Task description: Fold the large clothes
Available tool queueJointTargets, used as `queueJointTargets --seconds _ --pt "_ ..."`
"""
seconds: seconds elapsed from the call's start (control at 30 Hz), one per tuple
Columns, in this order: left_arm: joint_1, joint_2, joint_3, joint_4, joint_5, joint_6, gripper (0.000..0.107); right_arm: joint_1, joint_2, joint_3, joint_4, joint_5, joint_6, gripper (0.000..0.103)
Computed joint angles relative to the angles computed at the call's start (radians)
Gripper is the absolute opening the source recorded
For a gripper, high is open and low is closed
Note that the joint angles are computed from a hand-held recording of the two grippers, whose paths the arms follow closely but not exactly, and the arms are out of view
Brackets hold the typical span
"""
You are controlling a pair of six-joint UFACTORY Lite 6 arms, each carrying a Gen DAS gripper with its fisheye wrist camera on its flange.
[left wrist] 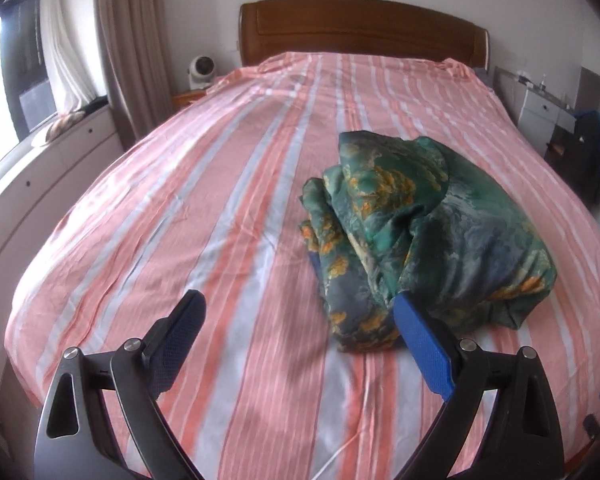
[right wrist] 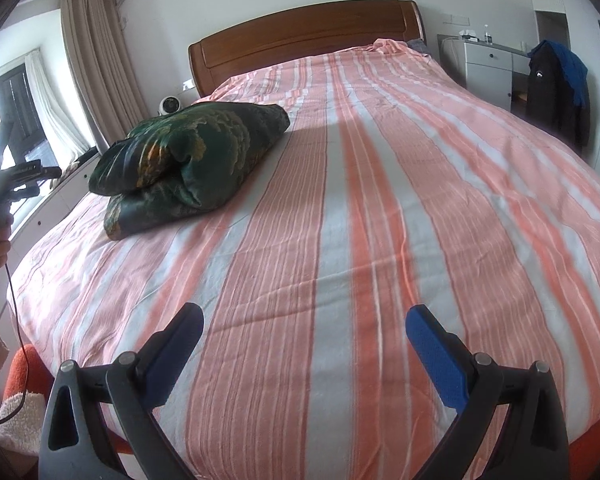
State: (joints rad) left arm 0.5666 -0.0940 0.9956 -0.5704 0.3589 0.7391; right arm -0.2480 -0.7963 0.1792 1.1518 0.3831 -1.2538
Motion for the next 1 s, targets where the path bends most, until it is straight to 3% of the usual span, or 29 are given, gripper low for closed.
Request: queueJointTargets --seconds 0.03,0.13,0.2,0.27,0.43,0.47,0.53,0.57,0.6,0.73,0.9,1.0 --pt "0.017 0.023 0.033 -0.055 0.046 0.055 0.096 0.007 -0.003 -0.007 0.000 -0.001 -0.002 0.100" --pt "0.109 0.213 0.274 -0.290 0.344 0.188 0.096 0.022 0.004 -0.021 0.013 0.004 -0.014 0.100" --pt "0.125 0.409 0.483 -0.376 0.517 0.136 0.096 0.029 0.009 -0.032 0.028 0.007 -0.031 0.100" --pt "0.091 0.584 0.693 -0.357 0.574 0.006 0.096 0.029 0.010 -0.041 0.038 0.012 -0.041 0.100" --pt "-0.041 0.895 1.070 -0.201 0.571 -0.252 0.095 0.024 -0.019 -0.066 0.013 0.020 -0.026 0.100" --pt "-0.069 0.948 1.131 -0.156 0.574 -0.293 0.090 0.026 -0.032 -0.074 -0.008 0.017 -0.011 0.100" --pt "-0.099 1.008 1.176 -0.130 0.576 -0.323 0.040 0.023 -0.041 -0.083 -0.030 0.015 -0.003 0.100" --pt "-0.099 1.017 1.172 -0.155 0.588 -0.313 0.023 0.021 -0.040 -0.085 -0.035 0.014 -0.005 0.100" --pt "-0.092 0.984 1.126 -0.183 0.573 -0.292 0.016 0.016 -0.038 -0.086 -0.035 0.016 -0.009 0.100" --pt "0.007 0.806 0.919 -0.343 0.570 -0.088 0.014 -0.026 -0.038 -0.075 -0.010 0.053 -0.046 0.100" --pt "0.020 0.844 0.799 -0.257 0.434 -0.063 0.015 -0.017 -0.006 -0.079 0.094 0.042 -0.156 0.100" --pt "0.001 0.822 0.713 -0.301 0.357 0.020 0.026 0.074 0.090 -0.057 0.185 -0.030 -0.200 0.100"
